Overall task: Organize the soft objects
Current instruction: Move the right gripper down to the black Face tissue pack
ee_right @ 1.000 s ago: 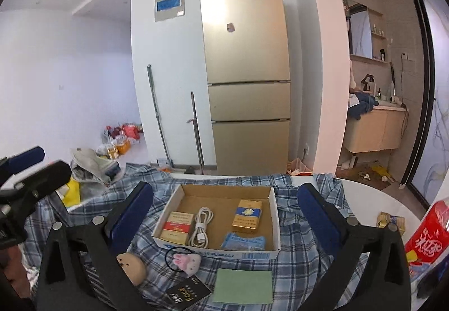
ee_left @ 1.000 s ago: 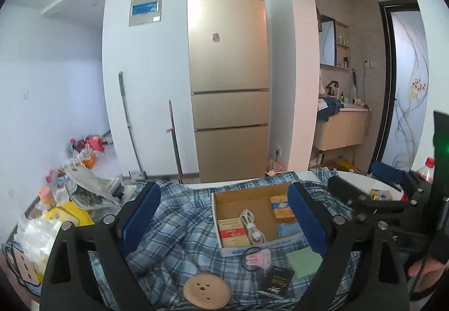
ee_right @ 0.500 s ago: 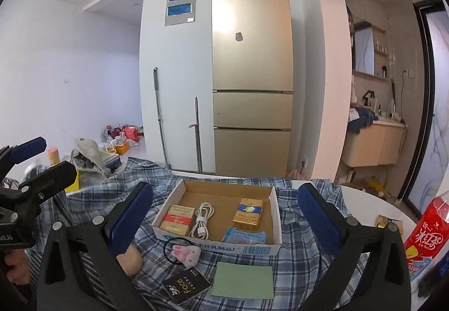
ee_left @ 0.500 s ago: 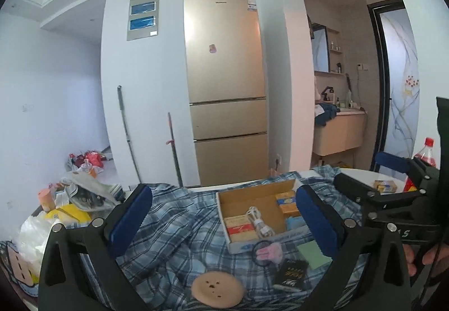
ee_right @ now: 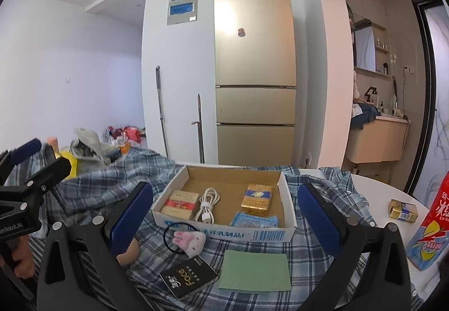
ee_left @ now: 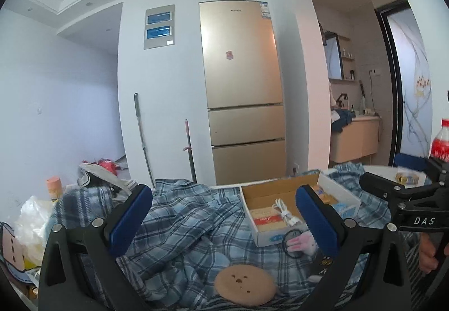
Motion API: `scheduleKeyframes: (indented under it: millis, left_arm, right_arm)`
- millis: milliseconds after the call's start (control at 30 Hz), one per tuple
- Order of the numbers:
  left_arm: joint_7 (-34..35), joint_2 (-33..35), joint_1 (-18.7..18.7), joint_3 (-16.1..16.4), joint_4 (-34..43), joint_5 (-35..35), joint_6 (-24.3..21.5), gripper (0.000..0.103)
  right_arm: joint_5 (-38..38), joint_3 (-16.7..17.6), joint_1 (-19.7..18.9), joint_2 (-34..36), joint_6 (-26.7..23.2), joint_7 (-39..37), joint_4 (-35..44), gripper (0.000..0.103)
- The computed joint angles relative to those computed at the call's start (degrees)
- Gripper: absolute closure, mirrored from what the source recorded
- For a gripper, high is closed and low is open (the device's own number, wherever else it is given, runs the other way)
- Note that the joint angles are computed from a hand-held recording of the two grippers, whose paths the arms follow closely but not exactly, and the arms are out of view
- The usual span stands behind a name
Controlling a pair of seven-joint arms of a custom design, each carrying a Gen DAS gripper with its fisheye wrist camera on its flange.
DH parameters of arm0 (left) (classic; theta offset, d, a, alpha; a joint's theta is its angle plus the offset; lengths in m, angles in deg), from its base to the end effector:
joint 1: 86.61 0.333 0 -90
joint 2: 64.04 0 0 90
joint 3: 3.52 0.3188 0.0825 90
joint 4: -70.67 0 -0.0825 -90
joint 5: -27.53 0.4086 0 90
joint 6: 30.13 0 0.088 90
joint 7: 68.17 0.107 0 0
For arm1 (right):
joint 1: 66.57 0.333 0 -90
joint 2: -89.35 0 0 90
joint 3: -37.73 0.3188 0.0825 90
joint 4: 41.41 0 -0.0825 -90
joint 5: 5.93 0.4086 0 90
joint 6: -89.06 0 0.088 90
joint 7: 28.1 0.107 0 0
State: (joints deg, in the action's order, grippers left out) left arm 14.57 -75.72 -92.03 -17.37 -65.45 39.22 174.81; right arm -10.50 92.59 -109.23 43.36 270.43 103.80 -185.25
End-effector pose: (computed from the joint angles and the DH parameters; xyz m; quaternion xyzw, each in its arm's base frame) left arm 0.4797 -0.2036 0.5614 -0.3915 0.6615 -0.5180 0.3751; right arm 0.4418 0.1823 0.5503 -0.5160 0.6195 -0.4591 0.3731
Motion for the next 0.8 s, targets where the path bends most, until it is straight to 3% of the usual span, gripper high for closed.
scheduleKeyframes:
  millis: [100,200,333,533,667,800]
  left_arm:
    - [1.69,1.12,0.35,-0.59,-0.10,-0.81,0.20,0.000]
    - [-6.39,2.06,-2.91,4.82,1.29,8.11,-1.53,0.000]
    - [-11.60,2.56,-3.46,6.73,1.92,11.89,-2.34,0.000]
    - [-11.13,2.26,-1.70,4.81,1.65,11.98,-2.82,0.000]
    - [-13.07,2.33,-2.37,5.88,2.08,14.75,-3.51,0.000]
    - [-18.87,2.78,-4.84,9.33,3.56,21.40,-5.79,0.000]
  right_arm:
    - [-0.55,0.53,-0.07,0.79,-0.25,-0.34,-0.18,0.000]
    - [-0.80,0.68,0.30,1.60,-0.34,-0.42,-0.61,0.000]
    - [-1.53,1.08,0.46,2.01,-1.27,-0.16,-0.60,0.000]
    - [-2.64,1.35,0.41,2.35,-1.61,0.27,-0.31,0.000]
    - [-3.07,0.81,0.82,3.16,-2.03,0.56,-0.11,0.000]
    - [-3.87,-0.15,1.76,5.14,-2.73,0.49,0.41,0.000]
